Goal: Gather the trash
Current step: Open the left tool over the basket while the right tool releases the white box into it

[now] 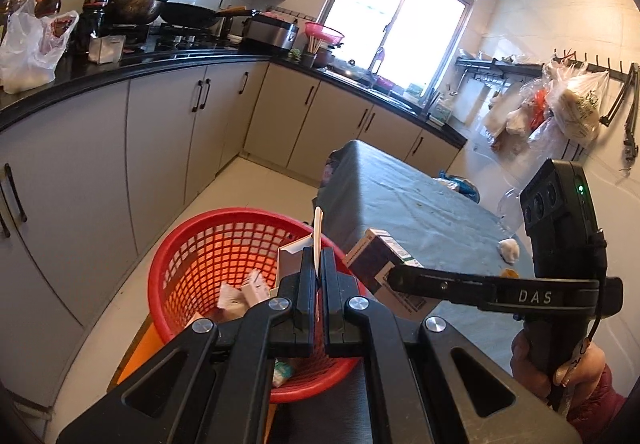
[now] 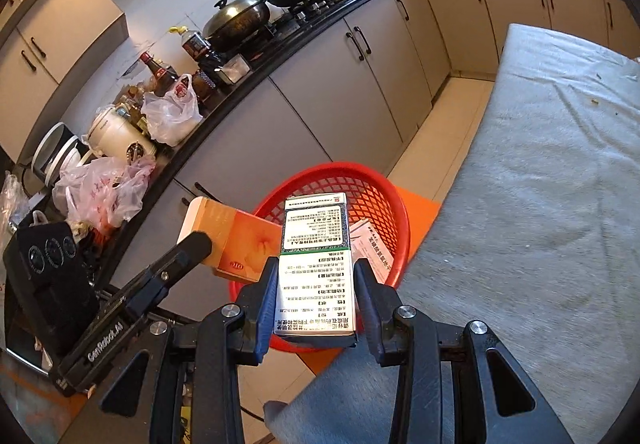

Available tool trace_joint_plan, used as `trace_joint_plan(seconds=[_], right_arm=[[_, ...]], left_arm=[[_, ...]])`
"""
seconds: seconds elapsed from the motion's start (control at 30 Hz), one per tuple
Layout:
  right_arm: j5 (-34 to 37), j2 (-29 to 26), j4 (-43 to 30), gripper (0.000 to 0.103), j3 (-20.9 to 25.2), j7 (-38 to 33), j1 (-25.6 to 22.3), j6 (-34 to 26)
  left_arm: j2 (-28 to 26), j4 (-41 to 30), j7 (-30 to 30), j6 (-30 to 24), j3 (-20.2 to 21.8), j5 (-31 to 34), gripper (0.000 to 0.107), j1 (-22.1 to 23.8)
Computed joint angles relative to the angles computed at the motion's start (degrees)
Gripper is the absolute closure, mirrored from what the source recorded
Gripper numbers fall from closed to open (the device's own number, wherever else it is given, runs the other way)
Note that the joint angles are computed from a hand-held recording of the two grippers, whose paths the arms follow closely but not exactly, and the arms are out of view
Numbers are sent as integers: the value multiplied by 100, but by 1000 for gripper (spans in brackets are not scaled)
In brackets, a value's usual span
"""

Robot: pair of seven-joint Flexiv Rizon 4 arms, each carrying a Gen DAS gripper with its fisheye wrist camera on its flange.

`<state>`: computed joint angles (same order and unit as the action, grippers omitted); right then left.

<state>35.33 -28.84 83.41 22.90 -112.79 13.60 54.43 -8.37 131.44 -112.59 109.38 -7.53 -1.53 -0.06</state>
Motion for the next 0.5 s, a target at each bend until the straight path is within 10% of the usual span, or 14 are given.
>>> trace_joint_plan(seconds=[0.3, 0.5], right_arm=[[-422, -276, -148, 63, -104, 469, 270, 163], [-630, -426, -232, 63, -50, 611, 307, 172]], left_arm=[[-378, 23, 1034, 100, 1199, -1477, 105, -1454], [-476, 61, 1146, 75, 1015, -1646, 105, -1243]])
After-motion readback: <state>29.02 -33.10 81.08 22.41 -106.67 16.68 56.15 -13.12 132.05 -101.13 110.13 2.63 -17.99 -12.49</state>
